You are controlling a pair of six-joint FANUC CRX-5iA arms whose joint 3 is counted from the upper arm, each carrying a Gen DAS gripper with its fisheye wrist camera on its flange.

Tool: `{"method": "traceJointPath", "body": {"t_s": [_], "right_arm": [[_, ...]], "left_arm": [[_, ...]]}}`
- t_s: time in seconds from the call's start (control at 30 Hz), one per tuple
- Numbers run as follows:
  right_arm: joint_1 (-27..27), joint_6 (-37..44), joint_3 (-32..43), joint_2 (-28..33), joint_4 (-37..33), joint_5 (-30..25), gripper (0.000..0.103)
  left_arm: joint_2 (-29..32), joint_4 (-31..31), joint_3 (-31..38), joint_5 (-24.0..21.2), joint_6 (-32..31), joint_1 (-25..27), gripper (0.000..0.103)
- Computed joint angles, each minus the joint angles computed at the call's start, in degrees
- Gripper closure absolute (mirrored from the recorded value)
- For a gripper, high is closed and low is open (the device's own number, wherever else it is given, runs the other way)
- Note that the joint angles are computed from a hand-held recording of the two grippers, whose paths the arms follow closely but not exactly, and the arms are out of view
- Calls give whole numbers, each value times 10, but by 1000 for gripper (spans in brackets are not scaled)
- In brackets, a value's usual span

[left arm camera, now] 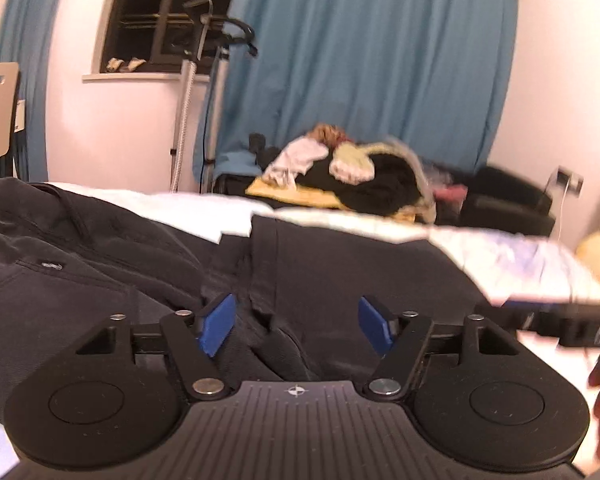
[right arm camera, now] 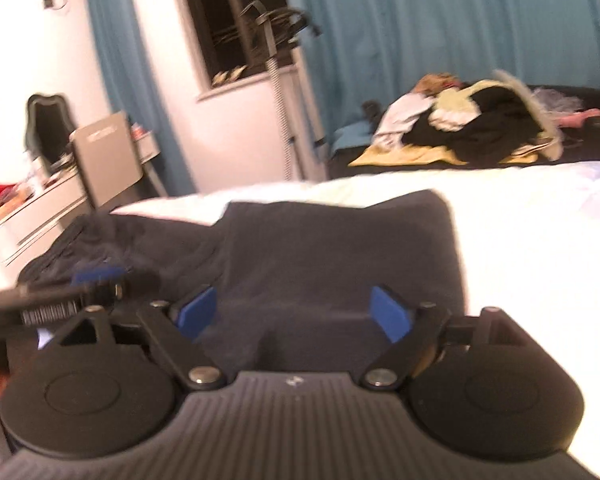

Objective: Fold clothes
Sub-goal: 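Release the jeans with the right gripper and move it toward the left gripper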

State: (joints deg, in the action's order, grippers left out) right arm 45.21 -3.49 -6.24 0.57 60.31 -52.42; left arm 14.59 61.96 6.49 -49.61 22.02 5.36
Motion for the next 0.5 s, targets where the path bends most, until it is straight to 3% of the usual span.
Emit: {"method": "traceJointPath", "body": {"t_s": [0.07,0.17,0.27,0.33,0.4,0.5], "right_arm": [[-5,-17,-2,-3,-16,-8,17],[-26,-92,-33,-22,-16,26,17],[-30,-117,-37,-24,-12,6,17],[-31,-127,-37,-23,-13,-5,17],[-32,-140,-39,-24,-16,-10,17],[-30,-149,-40,-24,-19,-24,17]], "left_arm": [[10,-1,2,-7,4,-6,32],[22,-27,9,6,23,-16,32],[20,-24,-1,18,12,-22,35],[12,-18,-13,35,-3,-25,62],[12,-47,-5,46,38,-23,91],[22,-72,21,27,100,-11,93]]}}
